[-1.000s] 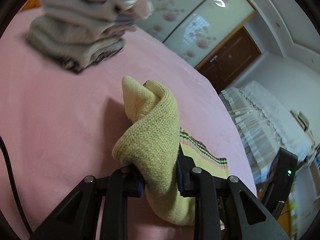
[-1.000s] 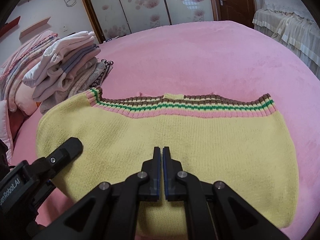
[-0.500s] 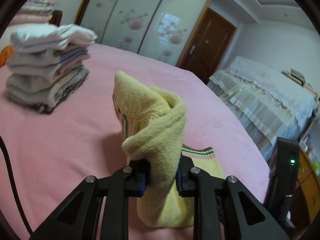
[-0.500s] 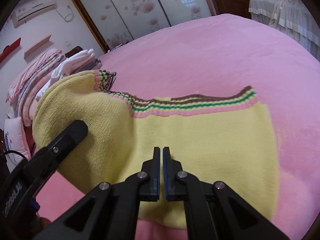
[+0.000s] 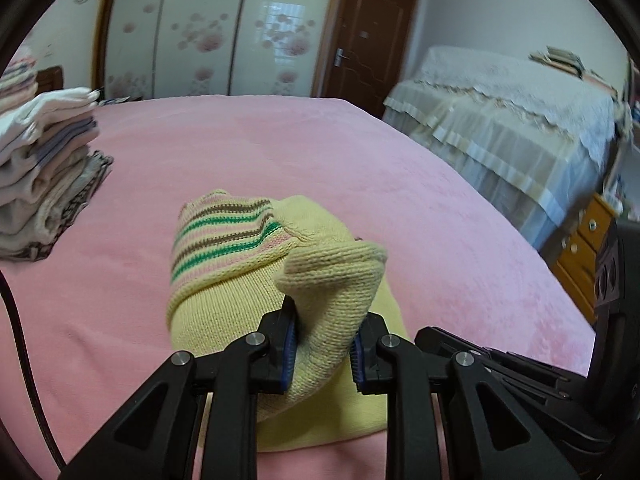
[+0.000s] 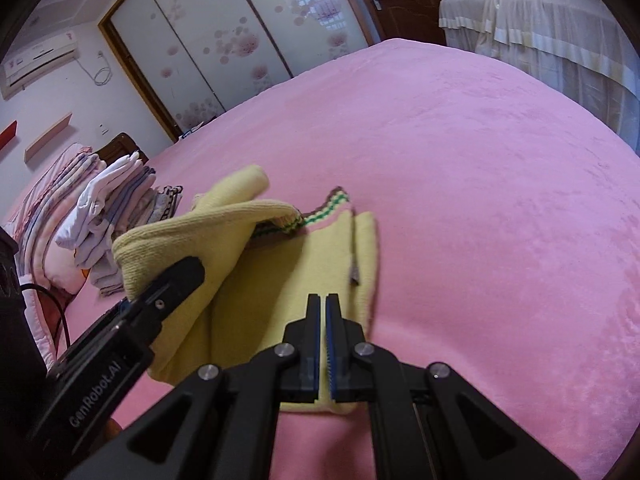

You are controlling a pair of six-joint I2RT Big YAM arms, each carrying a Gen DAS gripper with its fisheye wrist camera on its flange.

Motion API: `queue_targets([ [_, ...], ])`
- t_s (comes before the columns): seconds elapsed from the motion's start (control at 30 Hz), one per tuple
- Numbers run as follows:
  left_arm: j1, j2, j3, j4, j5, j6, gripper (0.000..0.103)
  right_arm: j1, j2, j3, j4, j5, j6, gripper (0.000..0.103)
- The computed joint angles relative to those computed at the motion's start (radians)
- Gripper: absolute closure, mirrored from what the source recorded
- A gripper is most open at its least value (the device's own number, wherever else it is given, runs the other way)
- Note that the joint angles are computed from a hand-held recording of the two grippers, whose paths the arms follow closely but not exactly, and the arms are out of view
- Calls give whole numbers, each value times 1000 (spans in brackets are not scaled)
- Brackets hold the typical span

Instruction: Fold small clothes

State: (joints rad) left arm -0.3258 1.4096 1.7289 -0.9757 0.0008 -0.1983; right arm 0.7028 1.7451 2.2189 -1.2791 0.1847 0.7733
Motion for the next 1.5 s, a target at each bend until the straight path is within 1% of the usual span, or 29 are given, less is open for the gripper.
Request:
queue_targets([
  [0.1, -25, -1, -2, -2, -4, 13, 83, -11, -33, -52, 15, -4, -1, 100],
  [0.17, -38, 0, 0, -3, 3, 20, 83, -8, -40, -59, 16, 0, 7, 100],
  [0.23, -53, -1, -2, -7, -8, 40, 83, -13, -57, -83, 28, 1, 10, 100],
  [0.4, -78, 20, 4, -73, -38, 98, 83, -23, -84, -115, 27, -6, 9, 100],
  [0.47, -77, 12, -11, -77, -33, 122, 78, -26, -87, -117, 23, -8, 2, 100],
  [0.5, -74, 2, -22, -75, -27, 133, 73, -27, -84, -109, 15, -11, -3, 100],
  [0.53, -71, -6, -29, -80, -13, 148, 65, -26, -78, -99, 9, -12, -5, 100],
  [0.57, -67, -12, -33, -90, 3, 158, 59, -27, -76, -93, 5, -14, -9, 100],
  [0.6, -62, -15, -35, -101, 18, 165, 48, -28, -72, -84, -1, -15, -12, 100],
  [0.63, -59, -27, -46, -107, 27, 171, 44, -28, -68, -75, -6, -17, -14, 100],
  [0.73, -54, -56, -72, -124, 28, 194, 43, -31, -51, -42, -22, -39, -17, 100],
  [0.83, -34, -82, -80, -152, 63, 199, 43, -37, -37, -15, -27, -66, -20, 100],
  [0.97, 12, -114, -69, -190, 144, 170, 42, -48, 1, 50, -54, -102, -38, 100],
  [1.03, 46, -127, -60, -190, 173, 133, 37, -56, 18, 73, -61, -127, -45, 100],
  [1.07, 59, -132, -59, -183, 170, 120, 37, -61, 30, 91, -69, -142, -45, 100],
  [1.13, 98, -136, -55, -147, 159, 83, 37, -73, 63, 134, -91, -173, -43, 100],
  [1.2, 134, -121, -42, -127, 143, 47, 35, -83, 93, 177, -110, -197, -33, 100],
  [1.27, 178, -76, -7, -142, 127, -2, 35, -98, 111, 196, -99, -251, -13, 99],
  [1.3, 191, -64, -1, -149, 126, -16, 35, -103, 118, 203, -93, -270, -5, 94],
  [1.33, 212, -33, 22, -173, 137, -38, 35, -108, 128, 216, -90, -284, 3, 89],
  [1.37, 228, -7, 39, -196, 159, -51, 35, -112, 139, 233, -95, -288, 7, 79],
  [1.4, 242, 12, 50, -218, 179, -63, 35, -116, 156, 259, -105, -283, 10, 74],
  [1.43, 261, 28, 52, -229, 223, -90, 35, -118, 177, 292, -126, -280, 4, 74],
  [1.5, 282, 32, 38, -210, 269, -132, 33, -123, 230, 376, -179, -282, -13, 74],
])
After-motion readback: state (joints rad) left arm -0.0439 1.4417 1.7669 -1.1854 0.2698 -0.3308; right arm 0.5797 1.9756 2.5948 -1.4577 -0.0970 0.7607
